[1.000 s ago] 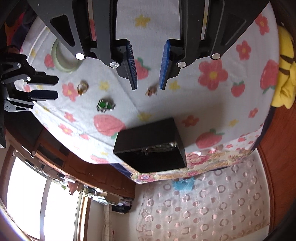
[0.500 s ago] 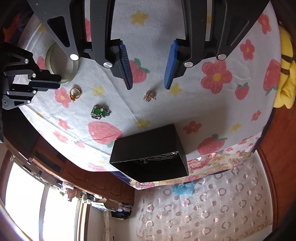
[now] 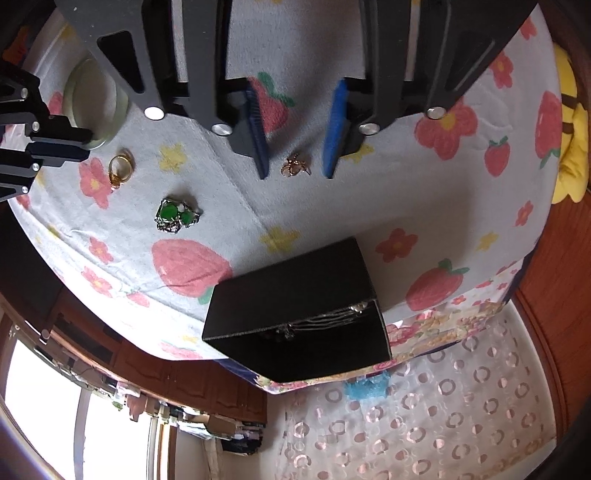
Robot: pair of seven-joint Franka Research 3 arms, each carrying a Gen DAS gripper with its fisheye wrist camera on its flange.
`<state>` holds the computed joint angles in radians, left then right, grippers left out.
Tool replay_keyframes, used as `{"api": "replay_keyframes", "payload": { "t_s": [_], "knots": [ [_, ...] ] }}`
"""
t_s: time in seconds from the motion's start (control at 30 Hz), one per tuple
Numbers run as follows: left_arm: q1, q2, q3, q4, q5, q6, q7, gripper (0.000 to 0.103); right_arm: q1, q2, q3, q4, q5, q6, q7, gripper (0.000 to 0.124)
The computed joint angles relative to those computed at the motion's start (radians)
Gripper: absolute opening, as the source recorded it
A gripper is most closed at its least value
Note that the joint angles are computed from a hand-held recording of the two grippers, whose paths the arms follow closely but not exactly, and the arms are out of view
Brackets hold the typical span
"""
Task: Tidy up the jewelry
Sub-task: 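Grasp the small pink brooch with the left tool while the right grasps the jade bangle, then drop the brooch into the box with the left tool while the right drops the jade bangle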
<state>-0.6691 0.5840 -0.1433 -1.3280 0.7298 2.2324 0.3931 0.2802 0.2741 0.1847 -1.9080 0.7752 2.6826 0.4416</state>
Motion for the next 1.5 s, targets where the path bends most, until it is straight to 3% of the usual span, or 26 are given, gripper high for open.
{"api": "replay_keyframes", "payload": {
  "t_s": [0.13,0.23,0.6,1.03,1.27,1.5],
  "knots": [
    [-0.004,0.008,0.001,0.015,-0.001,-0.01,0.006,0.022,-0.002,0.001,0.001,0.001,0.005,-0.006,0.0,0.009],
    [-0.006,0.019,-0.001,0.035,-0.007,-0.023,0.026,0.012,-0.002,0.003,0.001,0.005,0.006,-0.011,0.002,0.009],
    [-0.023,-0.024,0.011,-0.005,0.048,-0.001,-0.033,0.012,0.001,-0.001,0.002,0.029,-0.024,-0.016,-0.016,0.009],
    [-0.025,-0.066,0.007,-0.029,0.12,0.009,-0.087,0.012,0.019,-0.001,0.018,0.115,0.03,0.071,-0.123,0.009],
    [-0.008,-0.084,0.007,-0.051,0.146,0.023,-0.121,0.012,0.054,0.115,0.009,0.278,-0.112,0.113,-0.013,0.009],
    [0.009,-0.1,0.007,-0.07,0.161,0.031,-0.133,0.012,0.065,0.29,0.003,0.547,-0.237,0.03,0.183,0.009]
  ]
}}
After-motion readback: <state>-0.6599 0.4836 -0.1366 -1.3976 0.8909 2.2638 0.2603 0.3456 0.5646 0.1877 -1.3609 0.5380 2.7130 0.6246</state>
